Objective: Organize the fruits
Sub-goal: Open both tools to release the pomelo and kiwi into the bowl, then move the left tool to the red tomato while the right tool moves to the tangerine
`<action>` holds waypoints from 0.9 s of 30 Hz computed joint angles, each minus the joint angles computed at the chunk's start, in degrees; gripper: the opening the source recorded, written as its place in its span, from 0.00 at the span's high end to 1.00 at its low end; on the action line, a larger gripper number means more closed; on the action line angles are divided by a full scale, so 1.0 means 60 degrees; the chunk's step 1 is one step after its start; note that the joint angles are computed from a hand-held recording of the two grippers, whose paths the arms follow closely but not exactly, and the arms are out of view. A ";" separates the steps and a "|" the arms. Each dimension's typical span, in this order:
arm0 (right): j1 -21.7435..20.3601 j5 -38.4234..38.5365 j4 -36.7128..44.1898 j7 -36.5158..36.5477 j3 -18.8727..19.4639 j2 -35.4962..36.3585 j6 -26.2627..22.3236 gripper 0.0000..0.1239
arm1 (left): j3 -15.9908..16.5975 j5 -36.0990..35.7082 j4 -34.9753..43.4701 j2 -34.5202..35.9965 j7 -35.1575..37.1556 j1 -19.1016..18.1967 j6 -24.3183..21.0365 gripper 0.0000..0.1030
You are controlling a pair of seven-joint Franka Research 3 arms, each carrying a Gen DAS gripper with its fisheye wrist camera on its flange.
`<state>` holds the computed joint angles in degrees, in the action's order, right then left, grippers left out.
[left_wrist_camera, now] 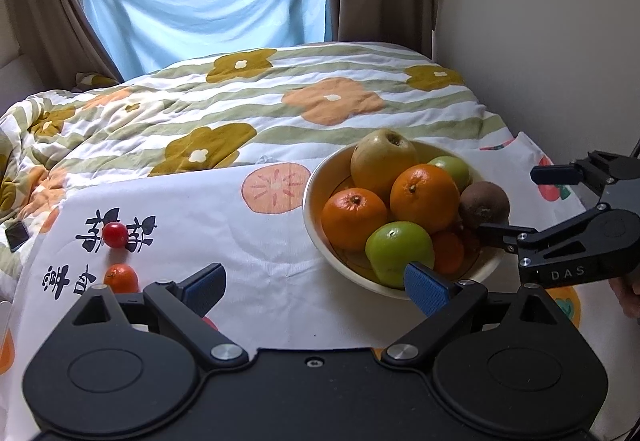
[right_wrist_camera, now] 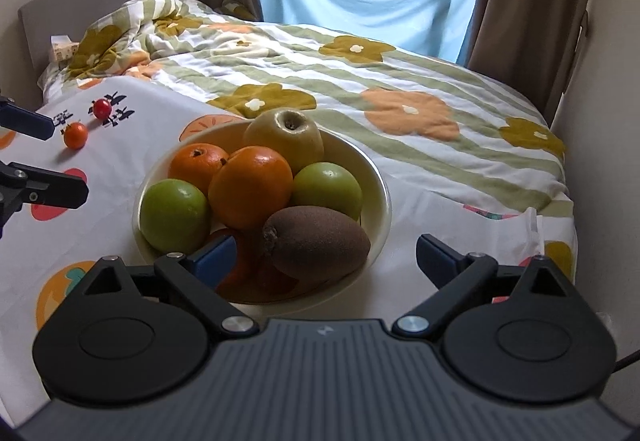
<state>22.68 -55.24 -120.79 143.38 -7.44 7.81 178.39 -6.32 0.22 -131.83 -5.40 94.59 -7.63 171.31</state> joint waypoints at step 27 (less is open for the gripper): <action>-0.1052 0.3968 -0.0264 -0.2505 0.2593 -0.1631 -0.1170 0.17 | 0.0759 0.1502 -0.1640 -0.2929 -0.1726 0.0705 -0.0070 0.05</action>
<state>16.37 -31.43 -122.37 128.35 8.12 -1.97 171.37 -1.77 9.23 -141.67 -22.97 84.24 -3.40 170.89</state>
